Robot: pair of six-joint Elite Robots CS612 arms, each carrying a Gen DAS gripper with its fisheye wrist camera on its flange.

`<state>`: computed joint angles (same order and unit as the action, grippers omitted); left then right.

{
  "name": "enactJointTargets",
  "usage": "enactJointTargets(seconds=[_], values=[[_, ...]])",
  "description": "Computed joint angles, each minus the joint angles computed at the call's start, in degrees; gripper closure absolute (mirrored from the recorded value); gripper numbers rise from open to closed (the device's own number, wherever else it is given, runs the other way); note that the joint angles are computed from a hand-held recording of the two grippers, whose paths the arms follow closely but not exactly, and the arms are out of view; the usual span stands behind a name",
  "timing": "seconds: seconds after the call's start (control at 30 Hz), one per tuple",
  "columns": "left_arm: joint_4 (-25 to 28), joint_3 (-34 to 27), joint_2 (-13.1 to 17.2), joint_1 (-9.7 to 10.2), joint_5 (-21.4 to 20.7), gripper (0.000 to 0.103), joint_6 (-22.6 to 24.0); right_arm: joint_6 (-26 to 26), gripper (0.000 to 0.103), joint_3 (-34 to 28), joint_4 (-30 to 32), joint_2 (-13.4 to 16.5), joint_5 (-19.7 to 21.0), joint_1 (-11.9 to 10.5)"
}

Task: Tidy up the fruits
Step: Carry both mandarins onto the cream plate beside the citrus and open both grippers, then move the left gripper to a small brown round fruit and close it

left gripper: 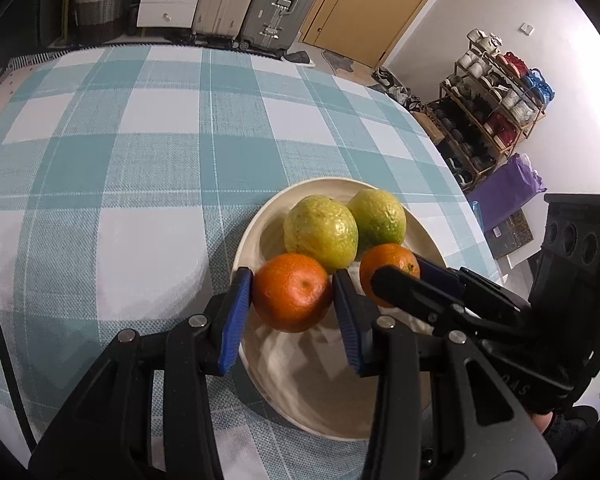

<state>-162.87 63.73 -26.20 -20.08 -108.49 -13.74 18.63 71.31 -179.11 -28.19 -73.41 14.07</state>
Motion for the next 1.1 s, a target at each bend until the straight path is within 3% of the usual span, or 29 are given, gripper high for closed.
enactJointTargets(seconds=[0.1, 0.2, 0.27, 0.37, 0.43, 0.77, 0.83, 0.97, 1.1], values=[[-0.3, -0.1, 0.0, 0.09, -0.8, 0.065, -0.3, -1.0, 0.061, 0.0, -0.2, -0.1, -0.1, 0.2], [-0.2, 0.5, -0.5, 0.02, -0.3, 0.065, -0.3, -1.0, 0.051, 0.8, -2.9, -0.3, -0.4, 0.2], [-1.1, 1.3, -1.0, 0.06, -0.3, 0.064, -0.8, -1.3, 0.05, 1.4, -4.5, -0.7, -1.0, 0.3], [-2.7, 3.3, -2.2, -0.07, 1.0, 0.056, -1.1, -0.8, 0.049, 3.5, -8.1, -1.7, -1.7, 0.2], [-4.0, 4.9, -3.2, -0.24, 2.2, 0.052, -1.0, 0.1, 0.04, 5.1, -10.3, -2.5, -2.2, 0.0], [-9.1, 13.4, -8.2, -1.6, 9.4, 0.048, -1.2, 1.0, 0.038, 12.3, -15.5, -6.0, -4.9, -0.1], [-9.8, 14.8, -9.0, -1.96, 10.9, 0.044, -1.3, 1.2, 0.038, 13.5, -16.2, -6.6, -4.9, -0.1], [-12.8, 17.8, -10.6, -2.59, 12.8, 0.025, -2.0, 0.6, 0.032, 15.5, -17.6, -7.7, -5.8, 0.3], [-15.6, 20.5, -12.0, -3.21, 14.2, 0.021, -1.5, -0.3, 0.032, 17.4, -18.4, -8.8, -6.7, 0.8]])
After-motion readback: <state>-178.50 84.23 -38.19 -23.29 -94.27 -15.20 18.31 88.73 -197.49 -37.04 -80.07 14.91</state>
